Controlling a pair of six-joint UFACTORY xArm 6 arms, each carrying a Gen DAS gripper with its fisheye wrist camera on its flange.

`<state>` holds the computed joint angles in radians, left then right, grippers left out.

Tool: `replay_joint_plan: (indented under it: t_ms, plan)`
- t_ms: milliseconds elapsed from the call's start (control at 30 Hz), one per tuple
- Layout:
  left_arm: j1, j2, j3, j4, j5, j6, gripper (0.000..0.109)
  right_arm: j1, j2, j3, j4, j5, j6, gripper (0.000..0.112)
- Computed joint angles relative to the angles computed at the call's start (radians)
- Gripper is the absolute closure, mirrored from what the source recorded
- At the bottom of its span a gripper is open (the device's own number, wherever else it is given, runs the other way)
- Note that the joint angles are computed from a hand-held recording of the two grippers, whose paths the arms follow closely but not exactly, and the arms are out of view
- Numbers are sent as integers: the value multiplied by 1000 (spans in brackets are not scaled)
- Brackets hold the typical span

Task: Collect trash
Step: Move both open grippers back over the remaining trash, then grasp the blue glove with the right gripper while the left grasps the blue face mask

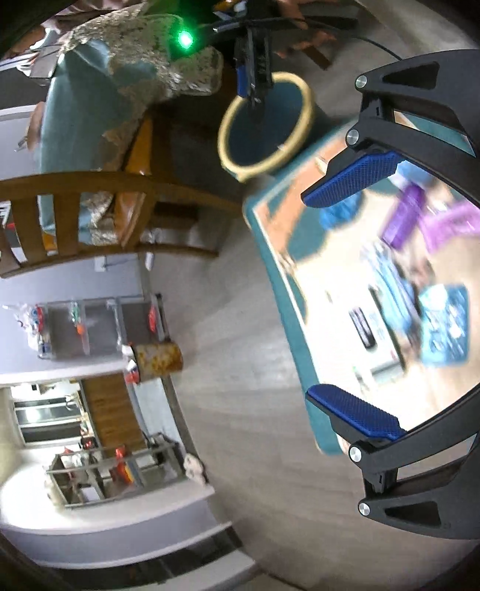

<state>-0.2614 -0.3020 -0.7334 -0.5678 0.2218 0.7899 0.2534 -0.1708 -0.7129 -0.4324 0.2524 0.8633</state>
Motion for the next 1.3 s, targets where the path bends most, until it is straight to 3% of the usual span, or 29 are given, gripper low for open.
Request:
replay_joint_plan:
  t_ms: [133, 300, 400, 500, 700, 800, 933, 1067, 1167, 1300]
  plan:
    - [78, -28, 23, 46, 24, 6, 13, 41, 12, -12, -3, 33, 12, 21]
    - [124, -6, -13, -195, 77, 154, 13, 84, 52, -34, -2, 56, 29, 20]
    - [124, 57, -18, -148, 33, 148, 13, 114, 90, -60, -14, 76, 26, 20]
    - [141, 124, -42, -104, 55, 93, 13, 139, 138, -96, -91, 102, 94, 20]
    - [121, 215, -36, 20, 14, -28, 13, 166, 245, -177, -228, 68, 206, 20]
    - [115, 244, -31, 162, 34, -121, 13, 181, 294, -206, -159, 45, 106, 20]
    - [102, 271, -45, 160, 106, -89, 13, 193, 326, -224, -122, 33, 0, 23]
    - [86, 293, -56, 170, 131, -102, 15, 196, 350, -228, 14, 18, -133, 43]
    - [76, 306, -65, 185, 135, -119, 18, 203, 359, -223, 121, 2, -235, 47]
    - [72, 331, -85, 222, 176, -143, 30, 211, 372, -229, 167, 12, -296, 50]
